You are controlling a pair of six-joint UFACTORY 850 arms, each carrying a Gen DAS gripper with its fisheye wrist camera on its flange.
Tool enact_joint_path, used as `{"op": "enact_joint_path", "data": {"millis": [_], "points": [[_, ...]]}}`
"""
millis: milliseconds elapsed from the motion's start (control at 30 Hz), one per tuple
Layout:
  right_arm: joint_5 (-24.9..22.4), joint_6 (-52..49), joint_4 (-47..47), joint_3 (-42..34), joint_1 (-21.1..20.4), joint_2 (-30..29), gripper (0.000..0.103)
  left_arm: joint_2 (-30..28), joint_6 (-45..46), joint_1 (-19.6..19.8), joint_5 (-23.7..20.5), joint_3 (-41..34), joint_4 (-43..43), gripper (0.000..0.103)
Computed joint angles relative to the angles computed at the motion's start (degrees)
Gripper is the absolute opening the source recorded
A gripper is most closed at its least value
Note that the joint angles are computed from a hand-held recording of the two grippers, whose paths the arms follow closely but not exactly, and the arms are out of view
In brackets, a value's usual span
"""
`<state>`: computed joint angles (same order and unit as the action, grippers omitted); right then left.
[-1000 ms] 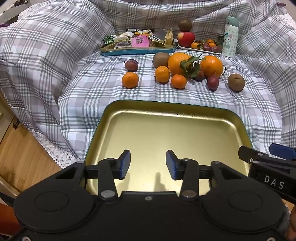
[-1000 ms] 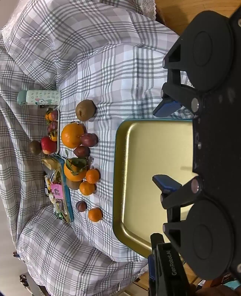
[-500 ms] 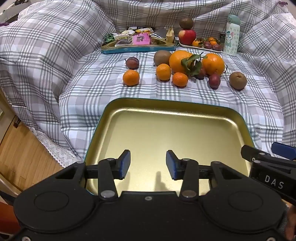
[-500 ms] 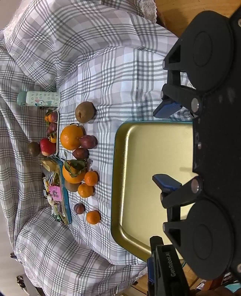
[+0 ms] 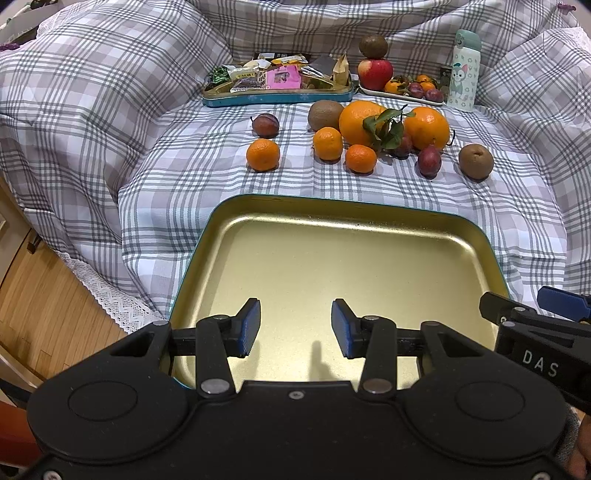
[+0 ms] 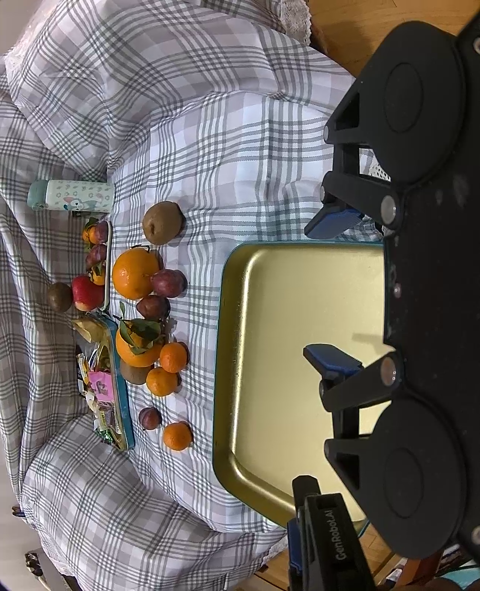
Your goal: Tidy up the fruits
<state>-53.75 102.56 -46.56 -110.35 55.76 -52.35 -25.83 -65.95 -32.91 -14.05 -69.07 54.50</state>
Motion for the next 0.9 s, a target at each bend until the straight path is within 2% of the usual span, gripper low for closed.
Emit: {"op": "enact_joint_path", "data": {"millis": [167,367,700,900], "points": [[0.1,0.3,0.7,0.3,-0.1,0.2,0.062,0.1,-0.4,0.0,0.1,0.1,0.5,0.051],[3.0,-0.7,2.0,1.1,-0.5,0.5,0.052,0.1,-1.0,-0.2,0.1,0.1,0.8,0.051],[0.3,-0.7,1.5,-0.5,-0.2,-0.3,0.052,0.2,-1.4,-0.1,0.2,0.4,1.0,0.051],[1.9,0.7,1.0,0.6,-0.3,0.2,0.051,0.5,-2.1,0.0,0.8,0.9,1.6,0.051]]}}
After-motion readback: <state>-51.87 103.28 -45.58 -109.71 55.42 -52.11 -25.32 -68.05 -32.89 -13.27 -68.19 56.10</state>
